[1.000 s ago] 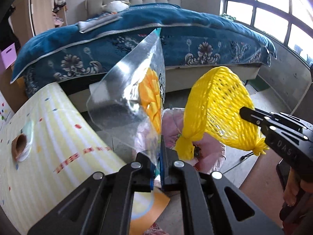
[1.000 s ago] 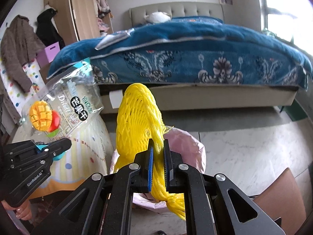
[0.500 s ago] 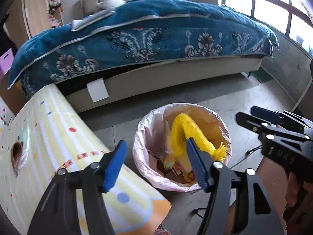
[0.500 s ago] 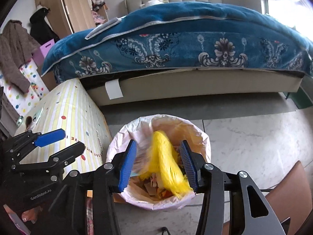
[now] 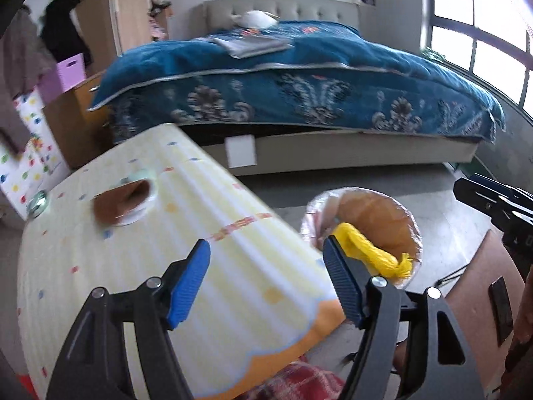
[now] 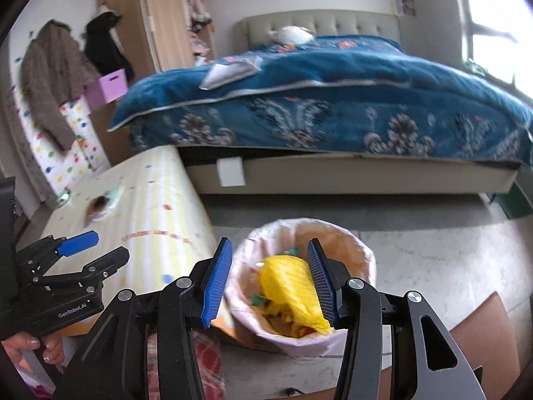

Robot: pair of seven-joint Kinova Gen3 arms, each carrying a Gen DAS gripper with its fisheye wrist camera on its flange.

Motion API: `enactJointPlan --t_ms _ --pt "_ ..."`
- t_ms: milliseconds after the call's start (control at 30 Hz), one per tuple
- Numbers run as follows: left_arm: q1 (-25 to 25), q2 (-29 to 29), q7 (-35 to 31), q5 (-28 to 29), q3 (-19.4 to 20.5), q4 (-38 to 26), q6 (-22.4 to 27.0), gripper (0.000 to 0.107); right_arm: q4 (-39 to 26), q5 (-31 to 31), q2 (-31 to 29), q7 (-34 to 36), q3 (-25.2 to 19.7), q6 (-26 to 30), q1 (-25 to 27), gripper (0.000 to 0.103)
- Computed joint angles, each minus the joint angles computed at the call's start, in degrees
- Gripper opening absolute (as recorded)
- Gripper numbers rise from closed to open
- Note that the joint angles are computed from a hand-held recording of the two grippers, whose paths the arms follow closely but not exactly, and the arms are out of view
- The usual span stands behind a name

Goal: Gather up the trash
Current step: 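Move both grippers back over the table toward the brown leather piece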

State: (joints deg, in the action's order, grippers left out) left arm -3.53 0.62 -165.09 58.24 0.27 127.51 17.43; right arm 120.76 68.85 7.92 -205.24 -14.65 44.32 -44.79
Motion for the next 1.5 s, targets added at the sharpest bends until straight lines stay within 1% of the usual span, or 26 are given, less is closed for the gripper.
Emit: enactJointPlan --t_ms 133,167,233,267,300,333,400,467,500,567,633,667,700,733,767,800,867,900,967,1000,1133,1200,1333,1500 --pt "-2.84 -2.73 -5.21 3.57 -4.00 1.72 2.23 0.070 -2.32 1.10 0.85 1.46 -1.04 1.09 -1.72 0.048" --pt "-3.31 -3.11 -6.39 4.54 -4.87 2.06 2.54 0.072 -3.00 1.23 1.32 1.56 -1.47 1.67 -1.83 0.048" --pt "-4.56 -3.78 -8.14 5.85 -6.62 2.60 2.98 0.076 -4.42 2.44 2.69 1.47 -1.10 2.68 -3.64 0.048" --pt "-5.34 -3.98 -9.28 6.81 -7.58 2.86 2.95 0.077 -5.67 2.96 3.82 2.19 -1.14 3.65 -4.56 0.050" --pt "-6.20 -4.09 -9.94 7.47 -8.43 3.02 2.88 0.078 -6.87 3.86 4.97 2.87 -1.07 4.42 -5.56 0.057" --pt "-7.16 -4.13 -10.51 7.95 -9.27 3.10 3.20 0.079 -7.97 5.00 6.04 3.59 -0.90 4.54 -6.42 0.060" --pt "-9.30 -3.86 -11.21 8.55 -10.79 2.78 4.35 0.080 -9.62 4.92 7.33 5.16 -0.33 4.54 -7.59 0.062" --pt "-11.15 -3.58 -11.88 9.49 -11.38 2.62 4.01 0.080 -12.20 5.32 9.07 7.26 0.43 2.92 -8.00 0.062" --pt "-11.96 -3.45 -12.25 10.20 -11.55 2.56 3.04 0.080 -12.47 4.98 8.96 7.80 1.27 2.19 -8.44 0.062" --pt "-13.34 -3.01 -12.68 11.13 -11.77 2.30 1.90 0.080 -14.90 4.25 10.35 9.65 1.77 -0.36 -7.83 0.062" --pt "-14.91 -2.12 -10.88 10.12 -12.05 1.33 2.09 0.080 -16.55 2.98 11.01 11.28 2.76 -1.01 -8.36 0.062" --pt "-15.77 -1.50 -10.04 9.74 -12.18 0.67 2.45 0.080 -17.78 2.21 11.67 12.50 3.41 -2.25 -8.37 0.062" --pt "-16.80 -0.74 -9.53 9.52 -12.39 -0.14 3.49 0.080 -19.27 0.98 12.45 14.65 3.44 -4.33 -7.48 0.061" --pt "-17.87 -0.15 -8.96 9.16 -12.48 -0.82 4.76 0.080 -20.15 -0.49 12.79 16.63 4.15 -5.47 -7.65 0.061" --pt "-18.93 0.45 -9.04 9.28 -12.49 -1.38 5.66 0.080 -21.48 -1.54 13.53 18.96 3.79 -6.51 -6.81 0.061" --pt "-19.79 1.06 -9.03 9.53 -12.27 -1.92 5.95 0.080 -22.80 -1.93 14.42 21.16 4.50 -7.74 -6.96 0.061" --pt "-20.79 1.77 -9.89 10.65 -11.35 -2.23 4.59 0.080 -25.54 -3.55 16.45 25.25 6.30 -9.21 -7.64 0.061" --pt "-21.03 2.32 -10.03 10.86 -10.82 -2.60 3.39 0.080 -26.38 -5.01 16.95 26.96 6.36 -9.45 -7.53 0.061" --pt "-21.72 3.27 -9.62 10.41 -10.01 -3.27 2.25 0.080 -29.90 -7.50 19.43 31.62 5.45 -10.08 -6.14 0.060" --pt "-22.12 4.02 -8.98 9.90 -9.70 -3.91 1.96 0.080 -30.79 -8.90 19.90 33.20 6.29 -10.14 -6.72 0.059" --pt "-23.78 6.62 -5.31 7.09 -7.99 -6.10 0.68 0.081 -36.98 -13.46 24.13 41.05 6.47 -9.71 -6.35 0.056" --pt "-24.29 8.19 -2.05 4.45 -7.14 -7.62 -0.01 0.081 -40.31 -16.47 26.33 45.31 6.21 -9.77 -5.30 0.052" --pt "-24.71 10.69 3.41 -0.10 -5.50 -9.99 -1.62 0.081 -45.86 -21.38 29.89 52.16 6.64 -9.21 -4.29 0.052" --pt "-22.45 14.42 14.07 -8.81 -6.16 -14.50 -1.94 0.081 -53.35 -27.75 34.70 60.11 6.95 -8.37 -3.35 0.052"
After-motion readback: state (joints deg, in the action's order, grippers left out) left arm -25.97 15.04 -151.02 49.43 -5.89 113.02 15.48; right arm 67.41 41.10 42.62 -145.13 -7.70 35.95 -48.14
